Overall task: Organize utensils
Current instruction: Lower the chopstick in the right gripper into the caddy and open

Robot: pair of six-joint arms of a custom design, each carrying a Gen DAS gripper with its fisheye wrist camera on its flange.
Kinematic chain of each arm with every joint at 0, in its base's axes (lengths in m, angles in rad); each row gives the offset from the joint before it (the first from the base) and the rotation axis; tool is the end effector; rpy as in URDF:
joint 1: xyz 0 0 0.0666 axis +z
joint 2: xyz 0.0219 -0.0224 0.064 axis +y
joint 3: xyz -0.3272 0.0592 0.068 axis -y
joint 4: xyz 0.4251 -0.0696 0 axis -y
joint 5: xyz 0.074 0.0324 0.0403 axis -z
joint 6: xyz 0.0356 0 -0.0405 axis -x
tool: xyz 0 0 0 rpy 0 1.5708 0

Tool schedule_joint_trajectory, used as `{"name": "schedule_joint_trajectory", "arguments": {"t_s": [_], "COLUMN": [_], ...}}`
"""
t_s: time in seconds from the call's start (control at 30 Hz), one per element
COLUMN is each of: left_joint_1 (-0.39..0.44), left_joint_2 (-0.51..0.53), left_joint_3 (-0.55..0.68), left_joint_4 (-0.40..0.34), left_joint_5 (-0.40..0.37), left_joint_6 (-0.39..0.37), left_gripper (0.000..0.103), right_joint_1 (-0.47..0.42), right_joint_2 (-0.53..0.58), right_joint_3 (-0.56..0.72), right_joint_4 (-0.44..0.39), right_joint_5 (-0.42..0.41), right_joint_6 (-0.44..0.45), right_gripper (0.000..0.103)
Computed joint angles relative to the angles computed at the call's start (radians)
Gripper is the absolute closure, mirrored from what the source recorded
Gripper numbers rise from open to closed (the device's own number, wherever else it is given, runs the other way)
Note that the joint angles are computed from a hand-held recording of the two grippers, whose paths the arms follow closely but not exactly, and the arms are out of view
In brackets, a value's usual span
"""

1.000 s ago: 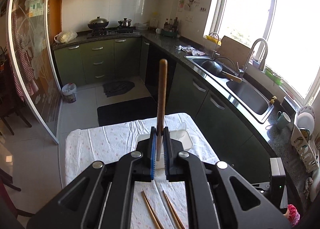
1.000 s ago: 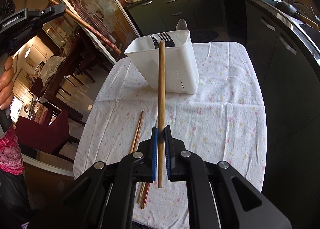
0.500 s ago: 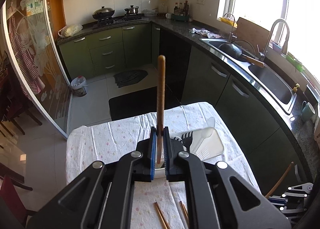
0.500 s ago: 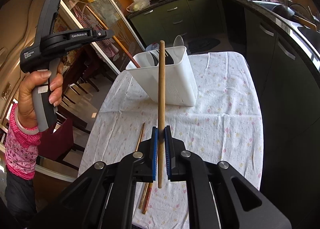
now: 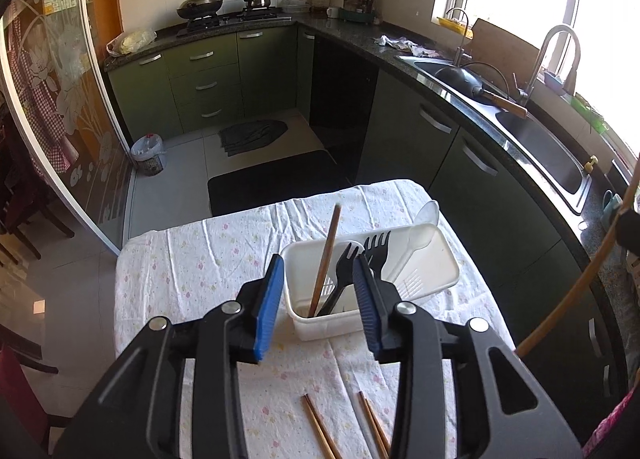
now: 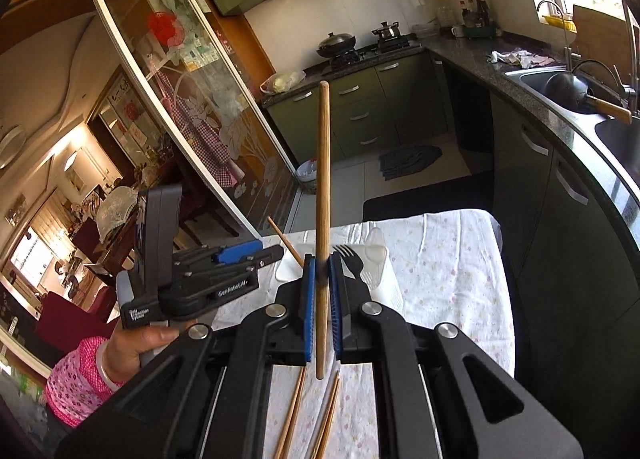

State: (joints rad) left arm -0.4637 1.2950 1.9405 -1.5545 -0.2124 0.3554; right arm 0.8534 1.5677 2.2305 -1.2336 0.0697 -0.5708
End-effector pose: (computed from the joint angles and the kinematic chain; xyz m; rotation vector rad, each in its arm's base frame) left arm 0.3650 -0.1746 0.6337 0.0431 2.4535 -0.0957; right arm 0.3414 0.3869 0.6602 -0.2728 2.2205 0.7394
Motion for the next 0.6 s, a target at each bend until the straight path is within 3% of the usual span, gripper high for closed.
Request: {"name": "schedule_joint_trajectory", "arguments": {"t_s": [0.17,0.33,0.43,0.6], "left_joint_1": [-0.001,-0.017,-0.052,-0.115], "left_joint_2": [-0.066,-0.197,-0.295,-0.436], "left_joint_3": [-0.028,-0.149,-0.246,-0.391], "left_joint_4": [0.016,0.047,0.073,0.103], "left_joint_5": [0.020,0.058,0.051,0.039], "left_joint_6": [0.009,0.040,0.053,0.103], "left_gripper": [0.064,0.060,0.060,0.057], "right_joint_1": [-0.016,-0.014,-0.019,-0.015], "right_joint_2": [0.133,0.276,0.297,0.233], "right_joint_3": [0.214,0.413,0.397,0.189], "right_joint_4": [-0.016,-0.067,-0.056,0.031], "right_joint_5": [0.076,0.180,0.189,0.190], "right_joint_6": [0.020,0.066,0.074,0.084], "right_gripper": [0.095,0.095,0.095,0.095]}}
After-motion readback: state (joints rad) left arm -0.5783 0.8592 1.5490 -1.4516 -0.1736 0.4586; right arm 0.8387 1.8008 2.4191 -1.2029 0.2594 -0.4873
